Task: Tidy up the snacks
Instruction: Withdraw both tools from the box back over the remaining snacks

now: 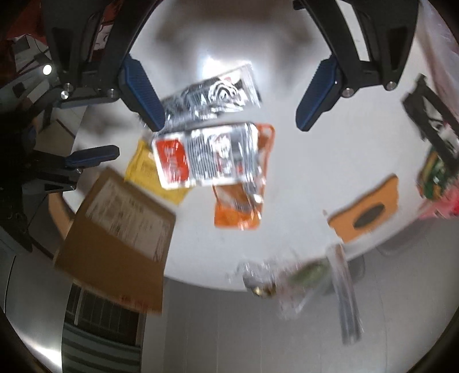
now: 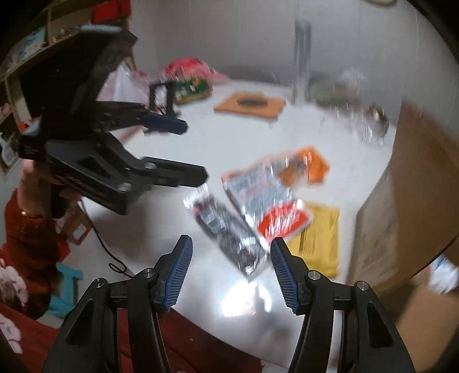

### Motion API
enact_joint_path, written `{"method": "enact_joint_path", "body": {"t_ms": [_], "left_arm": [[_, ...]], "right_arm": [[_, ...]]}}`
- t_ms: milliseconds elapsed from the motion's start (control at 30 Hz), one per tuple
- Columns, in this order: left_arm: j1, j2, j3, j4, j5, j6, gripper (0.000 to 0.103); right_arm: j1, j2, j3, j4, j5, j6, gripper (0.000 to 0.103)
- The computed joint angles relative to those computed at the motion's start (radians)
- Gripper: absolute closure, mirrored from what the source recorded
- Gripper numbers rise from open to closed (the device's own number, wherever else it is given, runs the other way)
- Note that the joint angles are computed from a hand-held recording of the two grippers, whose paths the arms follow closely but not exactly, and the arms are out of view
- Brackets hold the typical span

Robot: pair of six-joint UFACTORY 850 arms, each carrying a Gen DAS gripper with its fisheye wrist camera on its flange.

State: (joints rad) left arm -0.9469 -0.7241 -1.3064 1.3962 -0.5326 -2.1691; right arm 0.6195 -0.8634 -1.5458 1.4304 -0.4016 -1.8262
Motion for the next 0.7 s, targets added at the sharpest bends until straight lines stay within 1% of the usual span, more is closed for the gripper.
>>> {"method": "enact_joint_path", "body": {"t_ms": [67,133,167,233,300,333,367,433,500,567,700], "left_arm": [[0.006,-0.029,-0.016,0.025,0.032,-0.019,0.012],[0.015,-0.055,-0.035,0.051,0.065,-0.033,0.012],[0.019,-0.069,-0.046,0.078,0.085,-0.049,0.012],[0.026,-0.089,-0.067,0.105,0.108,-0.062,0.013],[0.034,-0.109,-0.091,0.121,0.128,-0.054,0.014],[0.040,-0.116,-0.100,0.127,0.143,-0.048,0.017],[0.044,-0.121,-0.106,0.133,0.159,-0.045,0.022],[0.051,-0.130,-0.118,0.102,0.184,0.007,0.024],[0.049,-0.128,-0.116,0.098,0.184,0.032,0.024],[0.053,-0.118,-0.098,0.144,0.221,-0.001,0.024],[0.047,-0.101,-0.068,0.202,0.238,-0.041,0.024]], "right_arm": [[-0.008,-0.025,0.009,0.058,0.003,-0.045,0.050],[-0.008,-0.036,0.024,0.152,0.007,-0.136,0.050],[-0.007,-0.047,0.030,0.200,0.001,-0.183,0.050],[-0.008,-0.054,0.042,0.248,-0.010,-0.219,0.050],[-0.009,-0.062,0.048,0.308,-0.023,-0.269,0.050],[-0.011,-0.062,0.053,0.327,-0.028,-0.286,0.050],[-0.010,-0.063,0.054,0.333,-0.029,-0.290,0.050],[-0.012,-0.064,0.060,0.367,-0.038,-0.328,0.050],[-0.012,-0.063,0.062,0.363,-0.046,-0.332,0.050],[-0.013,-0.064,0.061,0.360,-0.057,-0.336,0.050],[-0.013,-0.070,0.052,0.365,-0.059,-0.348,0.050]]}}
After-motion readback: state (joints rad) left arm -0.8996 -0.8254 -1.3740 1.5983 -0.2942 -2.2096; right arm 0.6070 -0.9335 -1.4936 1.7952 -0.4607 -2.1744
